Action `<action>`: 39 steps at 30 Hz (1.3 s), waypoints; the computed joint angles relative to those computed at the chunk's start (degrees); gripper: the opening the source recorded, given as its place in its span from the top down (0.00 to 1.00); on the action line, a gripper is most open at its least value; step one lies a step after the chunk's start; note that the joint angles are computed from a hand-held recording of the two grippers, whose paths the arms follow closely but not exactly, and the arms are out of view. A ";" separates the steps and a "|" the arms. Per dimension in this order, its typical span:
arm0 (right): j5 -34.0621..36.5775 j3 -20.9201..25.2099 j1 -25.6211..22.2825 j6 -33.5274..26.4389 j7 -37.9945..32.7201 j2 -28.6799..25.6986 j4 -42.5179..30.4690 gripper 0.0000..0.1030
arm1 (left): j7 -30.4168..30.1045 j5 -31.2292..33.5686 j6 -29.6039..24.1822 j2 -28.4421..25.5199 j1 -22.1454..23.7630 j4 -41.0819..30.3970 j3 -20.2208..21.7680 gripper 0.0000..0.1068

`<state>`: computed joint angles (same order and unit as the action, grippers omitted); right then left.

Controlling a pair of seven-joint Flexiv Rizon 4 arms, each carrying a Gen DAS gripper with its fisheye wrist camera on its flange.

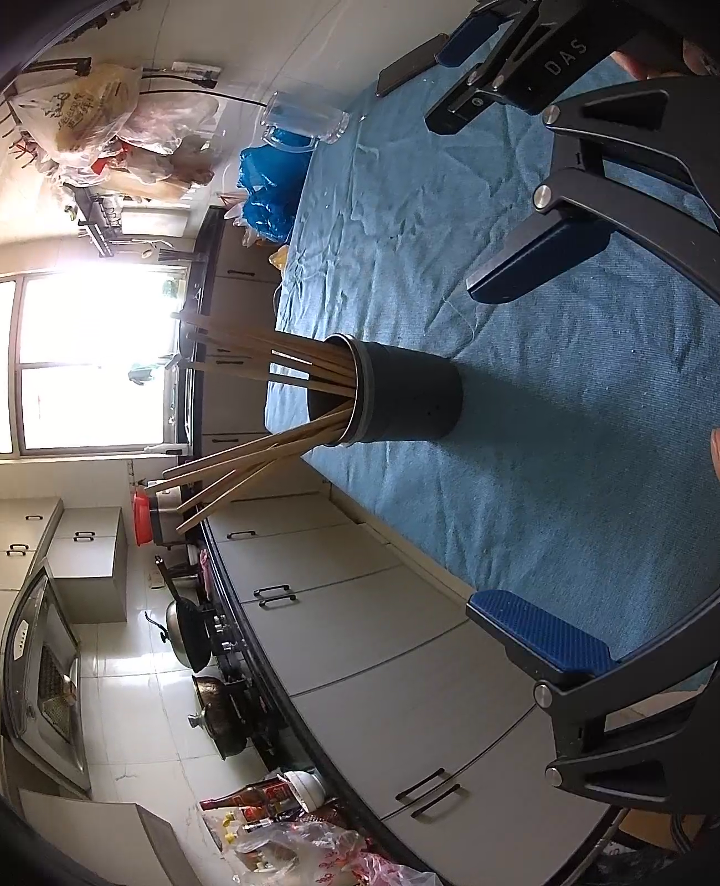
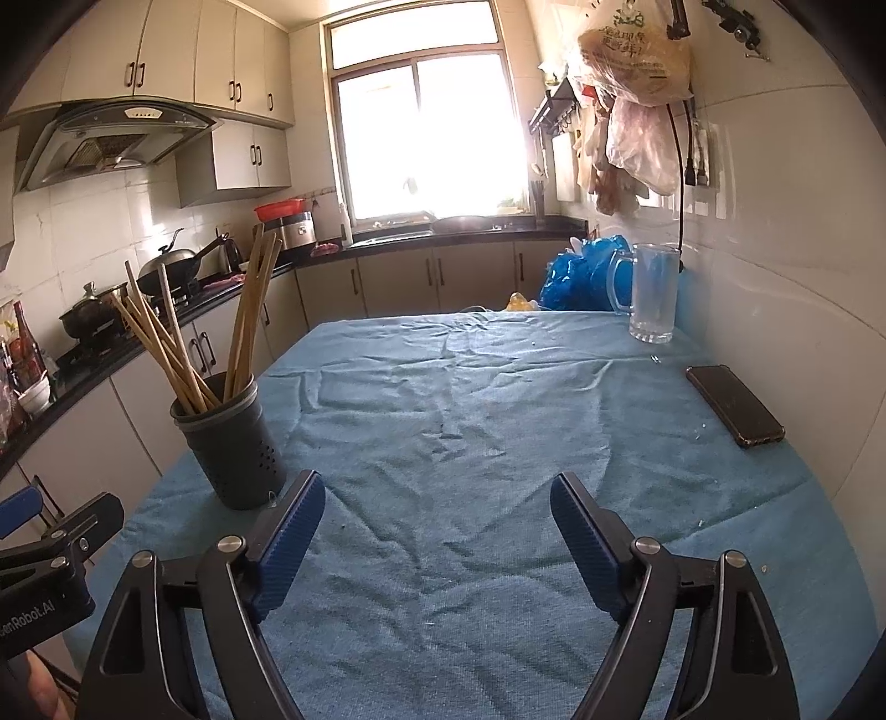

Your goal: Organize utensils

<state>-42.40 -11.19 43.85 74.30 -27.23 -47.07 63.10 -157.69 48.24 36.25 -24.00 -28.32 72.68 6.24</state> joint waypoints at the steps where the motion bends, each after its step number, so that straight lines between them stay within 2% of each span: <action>1: -0.25 -0.50 0.19 0.23 0.45 0.07 0.16 0.15 | -0.05 -0.09 0.13 0.03 0.07 0.09 -0.03 0.04; 5: -1.11 -1.64 0.56 0.99 1.99 0.36 0.79 0.13 | 0.08 -0.65 0.38 -0.08 0.39 0.27 -0.14 0.04; 19: -1.31 -0.70 0.24 0.37 1.01 0.26 0.47 0.12 | 0.55 -1.50 0.99 -0.14 0.59 0.46 -0.07 0.04; 28: -2.91 -2.59 0.96 1.53 3.19 0.35 1.01 0.12 | -0.27 -0.92 2.46 0.37 0.68 1.26 0.16 0.04; 39: -3.86 -2.52 0.86 1.64 3.79 0.44 1.15 0.12 | -0.30 -1.20 2.71 0.69 1.01 1.81 -0.05 0.04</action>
